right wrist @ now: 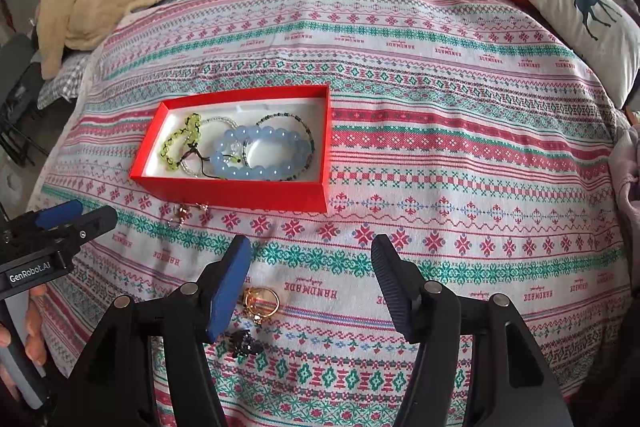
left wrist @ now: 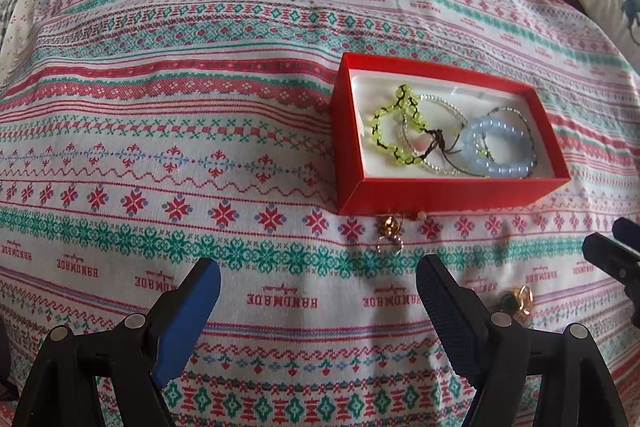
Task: Organize jewelry
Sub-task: 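Withdraw both tools from the box toward the remaining jewelry, then reach the right tool around the gold ring while the left tool reaches the black flower ornament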
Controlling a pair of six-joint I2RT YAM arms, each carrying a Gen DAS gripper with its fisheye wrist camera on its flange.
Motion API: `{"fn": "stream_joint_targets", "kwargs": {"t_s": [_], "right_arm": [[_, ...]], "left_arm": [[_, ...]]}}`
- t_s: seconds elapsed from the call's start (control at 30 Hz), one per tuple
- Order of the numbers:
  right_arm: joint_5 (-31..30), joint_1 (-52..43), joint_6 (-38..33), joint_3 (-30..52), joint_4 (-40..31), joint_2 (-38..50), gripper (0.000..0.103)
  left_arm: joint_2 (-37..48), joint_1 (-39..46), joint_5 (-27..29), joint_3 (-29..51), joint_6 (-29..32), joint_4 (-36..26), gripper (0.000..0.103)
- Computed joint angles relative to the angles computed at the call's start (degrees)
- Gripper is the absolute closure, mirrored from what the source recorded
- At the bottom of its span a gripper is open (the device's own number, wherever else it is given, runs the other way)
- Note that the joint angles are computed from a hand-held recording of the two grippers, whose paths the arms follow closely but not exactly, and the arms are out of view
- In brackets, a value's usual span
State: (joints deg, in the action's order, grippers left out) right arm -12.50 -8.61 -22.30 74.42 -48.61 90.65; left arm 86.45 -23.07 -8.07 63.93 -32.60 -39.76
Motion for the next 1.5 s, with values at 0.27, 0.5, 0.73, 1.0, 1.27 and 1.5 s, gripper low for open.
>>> {"fn": "stream_joint_targets", "kwargs": {"t_s": [0.27,0.5,0.73,1.0,1.27,1.5], "right_arm": [[0.39,-2.02,-2.44,-3.03,-1.44,-1.22,0.037],[3.96,-1.59,-4.97,-6.82,-1.04,-2.44,0.037],[3.03,-2.11,-6.13,-6.31,-4.77,-0.91,0.037],[-1.32,-1.29,-2.99,-4.15,-6.70,2.96,0.037],[-2.26,2.42,0.78,-3.50,-5.58,6.26,0.066],[-1.95,4.51,2.41,-4.86,-2.47,5.82,0.073]], "left_arm": [[-1.78,-1.02,0.81,-3.25,0.57,0.16,0.019],[-1.54,-3.71,-0.62,-4.27,1.72,0.08,0.019],[0.79,-7.11,-0.97,-4.35,3.77,-0.14,0.019],[1.98,-8.67,-1.87,-5.08,4.10,-0.29,0.019],[-0.16,-8.00,-1.68,-7.73,3.66,0.33,0.019],[-1.29,-9.53,-0.60,-7.89,4.55,0.94,0.019]]}}
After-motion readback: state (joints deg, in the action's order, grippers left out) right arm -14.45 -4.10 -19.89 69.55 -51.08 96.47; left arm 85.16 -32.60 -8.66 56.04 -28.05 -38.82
